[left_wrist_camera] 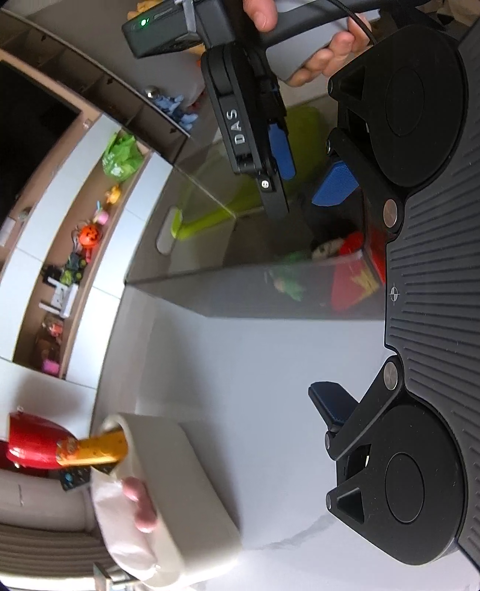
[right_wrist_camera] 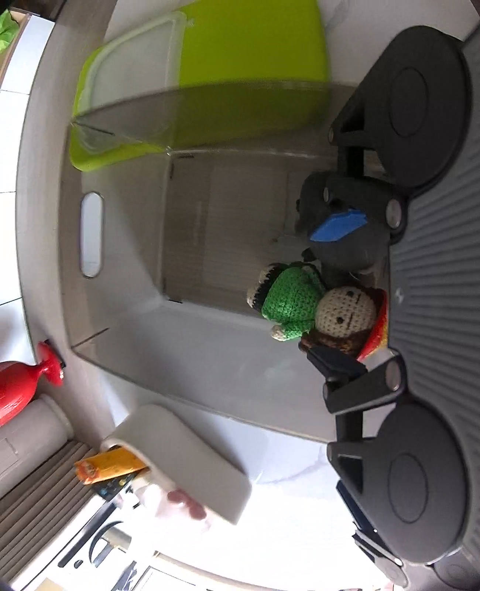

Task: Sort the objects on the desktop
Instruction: 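Carry the knitted star doll into the grey bin and open the right gripper, then lower the right gripper onto the red hooded figure and close it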

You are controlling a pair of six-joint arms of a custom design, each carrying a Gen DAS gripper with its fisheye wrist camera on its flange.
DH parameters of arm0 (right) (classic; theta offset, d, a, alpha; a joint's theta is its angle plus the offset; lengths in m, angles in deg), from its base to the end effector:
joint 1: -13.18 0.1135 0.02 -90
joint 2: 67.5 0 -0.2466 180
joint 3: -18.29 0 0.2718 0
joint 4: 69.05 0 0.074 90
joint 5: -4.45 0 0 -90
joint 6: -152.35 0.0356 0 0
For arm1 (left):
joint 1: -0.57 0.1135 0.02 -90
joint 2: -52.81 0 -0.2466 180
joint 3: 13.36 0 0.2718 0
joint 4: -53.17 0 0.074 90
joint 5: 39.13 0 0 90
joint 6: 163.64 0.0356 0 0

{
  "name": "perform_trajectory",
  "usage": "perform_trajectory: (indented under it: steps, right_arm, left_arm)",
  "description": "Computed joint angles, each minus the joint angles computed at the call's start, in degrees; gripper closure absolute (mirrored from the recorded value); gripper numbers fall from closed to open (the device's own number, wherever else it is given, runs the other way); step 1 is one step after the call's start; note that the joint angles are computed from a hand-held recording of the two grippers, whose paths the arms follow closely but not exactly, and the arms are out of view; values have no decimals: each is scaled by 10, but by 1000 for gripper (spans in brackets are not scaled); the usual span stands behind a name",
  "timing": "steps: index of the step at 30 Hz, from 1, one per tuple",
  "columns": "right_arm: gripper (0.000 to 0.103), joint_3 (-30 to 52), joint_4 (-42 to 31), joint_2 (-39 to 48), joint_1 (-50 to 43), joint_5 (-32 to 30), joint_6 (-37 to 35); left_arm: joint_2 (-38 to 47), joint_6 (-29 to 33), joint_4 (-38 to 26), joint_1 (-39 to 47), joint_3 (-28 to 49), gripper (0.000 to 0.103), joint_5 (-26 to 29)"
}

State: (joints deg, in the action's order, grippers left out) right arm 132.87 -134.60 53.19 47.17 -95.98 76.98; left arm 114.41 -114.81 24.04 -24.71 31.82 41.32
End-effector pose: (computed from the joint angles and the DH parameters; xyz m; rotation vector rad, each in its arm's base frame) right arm 0.3699 0.2572 0.1932 -0.5285 2.8449 0.4329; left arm 0.2194 -0.0971 0.1757 -0.4096 2.3468 -0.3667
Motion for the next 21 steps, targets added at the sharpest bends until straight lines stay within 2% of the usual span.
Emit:
perform_trajectory:
  steps: [4, 7, 9, 13, 15, 18, 21]
  right_arm:
    - [38, -108, 37, -124, -28, -6, -29]
    - [35, -211, 64, -259, -60, -13, -79]
    - [26, -272, 70, -347, -90, -29, -130]
    - [18, -366, 62, -457, -154, -67, -204]
    - [14, -413, 66, -479, -183, -84, -229]
    - [14, -497, 106, -490, -214, -87, -260]
    - [16, -558, 170, -444, -222, -78, -273]
  left_arm:
    - [22, 24, -31, -35, 53, 0, -31]
    - [79, 55, -77, -53, 127, 0, -38]
    - [139, 84, -124, -70, 200, 0, -63]
    - [241, 113, -202, -100, 327, 0, -105]
    - [286, 124, -233, -110, 379, 0, -98]
    - [351, 132, -279, -109, 446, 0, -49]
    - [405, 117, -325, -101, 504, 0, -19]
